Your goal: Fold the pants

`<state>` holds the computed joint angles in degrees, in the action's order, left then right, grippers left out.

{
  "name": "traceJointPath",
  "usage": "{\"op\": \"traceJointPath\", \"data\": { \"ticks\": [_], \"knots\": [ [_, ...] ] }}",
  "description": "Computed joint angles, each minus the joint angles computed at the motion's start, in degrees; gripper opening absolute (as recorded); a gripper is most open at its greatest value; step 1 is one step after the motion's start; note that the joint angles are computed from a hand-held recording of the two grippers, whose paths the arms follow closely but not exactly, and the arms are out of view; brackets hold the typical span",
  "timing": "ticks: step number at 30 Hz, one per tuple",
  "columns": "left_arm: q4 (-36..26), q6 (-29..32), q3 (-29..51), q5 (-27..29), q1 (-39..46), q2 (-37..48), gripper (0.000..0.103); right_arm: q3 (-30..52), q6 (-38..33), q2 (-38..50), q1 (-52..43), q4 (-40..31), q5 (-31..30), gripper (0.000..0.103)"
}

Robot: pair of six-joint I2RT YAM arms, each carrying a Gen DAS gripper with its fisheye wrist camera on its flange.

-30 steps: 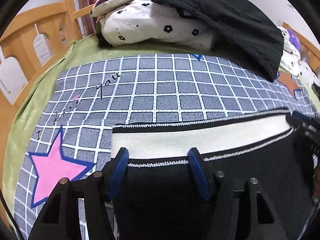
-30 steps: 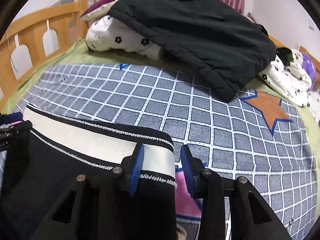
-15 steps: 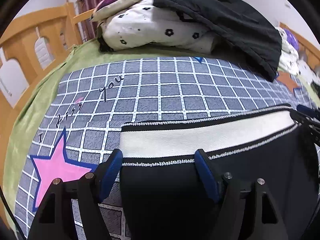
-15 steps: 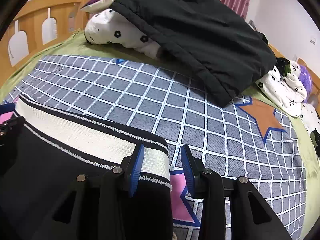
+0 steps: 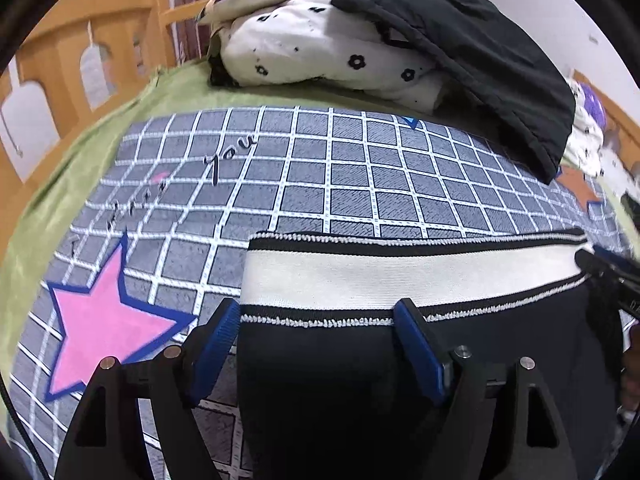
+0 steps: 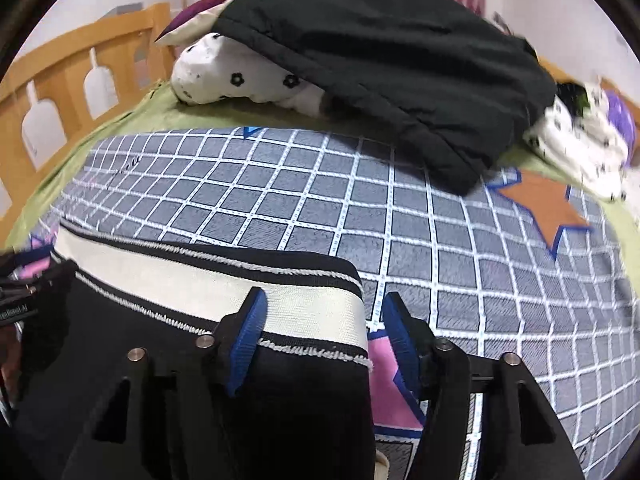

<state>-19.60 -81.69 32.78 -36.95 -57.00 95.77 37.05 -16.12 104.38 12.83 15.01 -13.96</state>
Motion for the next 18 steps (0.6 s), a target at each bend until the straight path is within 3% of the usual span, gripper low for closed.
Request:
{"op": "traceJointPath", "data": {
  "ticks": [5,13,18],
  "knots": [
    [2.2,0.0,-1.2,1.2,0.6,-0.5,0.081,1.4,1.5,1.6,-1.6,-1.5,-2.8,0.065],
    [9.4,-0.9,-6.0,4.7,2.6,-3.3,0.085,-5.6,-0.6,-1.5,4.2,9.3,8.1,0.065],
    [13.9,-2.0,-8.6,6.5,2.9,-4.1,0.085,-4.5,-1.1,-1.3,3.3,7.7,7.1,0.066]
  ]
}}
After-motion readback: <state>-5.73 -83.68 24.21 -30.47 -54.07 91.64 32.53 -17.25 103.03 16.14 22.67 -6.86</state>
